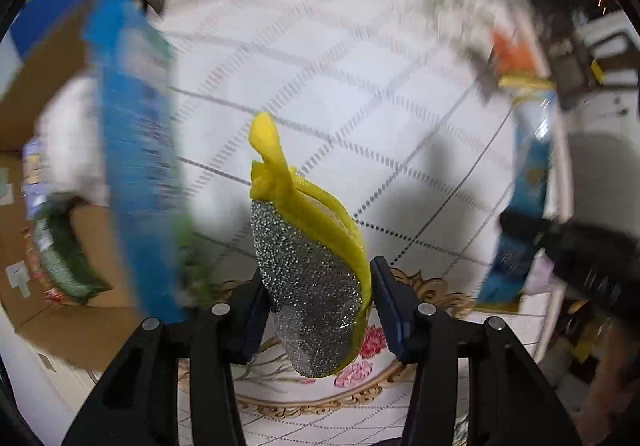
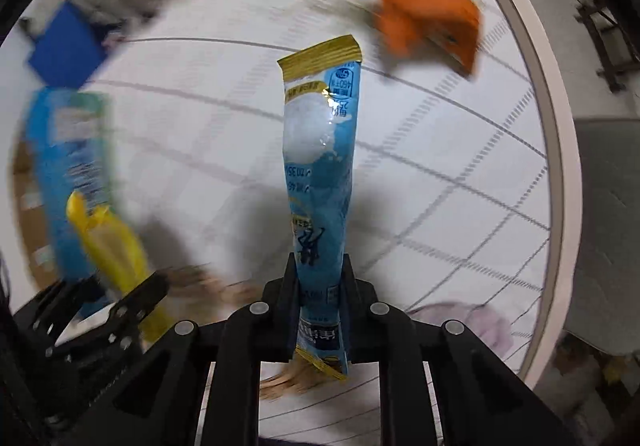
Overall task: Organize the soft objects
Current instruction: 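Place sponge and blue tube into the box and open both tools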
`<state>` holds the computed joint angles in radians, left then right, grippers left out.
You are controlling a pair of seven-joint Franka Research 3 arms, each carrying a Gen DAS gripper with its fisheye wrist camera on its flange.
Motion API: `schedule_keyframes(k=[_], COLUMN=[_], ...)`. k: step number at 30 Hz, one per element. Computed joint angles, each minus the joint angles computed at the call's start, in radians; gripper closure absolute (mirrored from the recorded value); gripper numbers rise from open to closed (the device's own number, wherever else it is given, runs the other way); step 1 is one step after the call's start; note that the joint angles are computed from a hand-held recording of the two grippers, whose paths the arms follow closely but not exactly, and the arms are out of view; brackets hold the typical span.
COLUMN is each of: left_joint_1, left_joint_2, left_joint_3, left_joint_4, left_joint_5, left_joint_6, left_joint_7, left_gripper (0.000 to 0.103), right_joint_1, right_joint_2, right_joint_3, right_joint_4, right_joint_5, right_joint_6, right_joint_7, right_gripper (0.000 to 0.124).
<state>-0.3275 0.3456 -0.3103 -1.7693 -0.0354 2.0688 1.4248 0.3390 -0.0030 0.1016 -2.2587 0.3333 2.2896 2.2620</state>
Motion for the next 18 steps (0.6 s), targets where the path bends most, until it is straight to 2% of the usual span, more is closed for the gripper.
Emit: schedule_keyframes(k=[4, 9, 13, 18], left_joint_1=[0.083, 0.145, 0.197, 0.254], left_joint_2=[-0.132, -0.162, -0.07, 0.118], left_joint_3=[0.029, 0.094, 0.145, 0.165], left_joint_4=[-0.03, 0.027, 0.132, 0.332], left_joint_5=[-0.082, -0.023, 0.087, 0.124], left_joint_6=[-0.005, -0.075, -0.114, -0.214], left_joint_7=[0.075, 0.119, 0.12, 0.138], left_gripper=[0.058, 0.058, 0.058, 0.058], right_joint_1=[0.043, 0.118, 0.177, 0.245], right_joint_2=[0.013, 0.149, 0.324, 0.603], right_joint_3=[0.036, 0.065, 0.071, 0.042], right_joint_4=[0.159, 0.412, 0.625, 0.982], right_joint_5=[-0.01, -0.055, -0.056, -0.101], right_joint_6=[-0.005, -0.006, -0.015, -0.149], right_joint_7=[0.025, 0.091, 0.129, 0.204], right_gripper=[0.106, 0.106, 0.106, 0.106])
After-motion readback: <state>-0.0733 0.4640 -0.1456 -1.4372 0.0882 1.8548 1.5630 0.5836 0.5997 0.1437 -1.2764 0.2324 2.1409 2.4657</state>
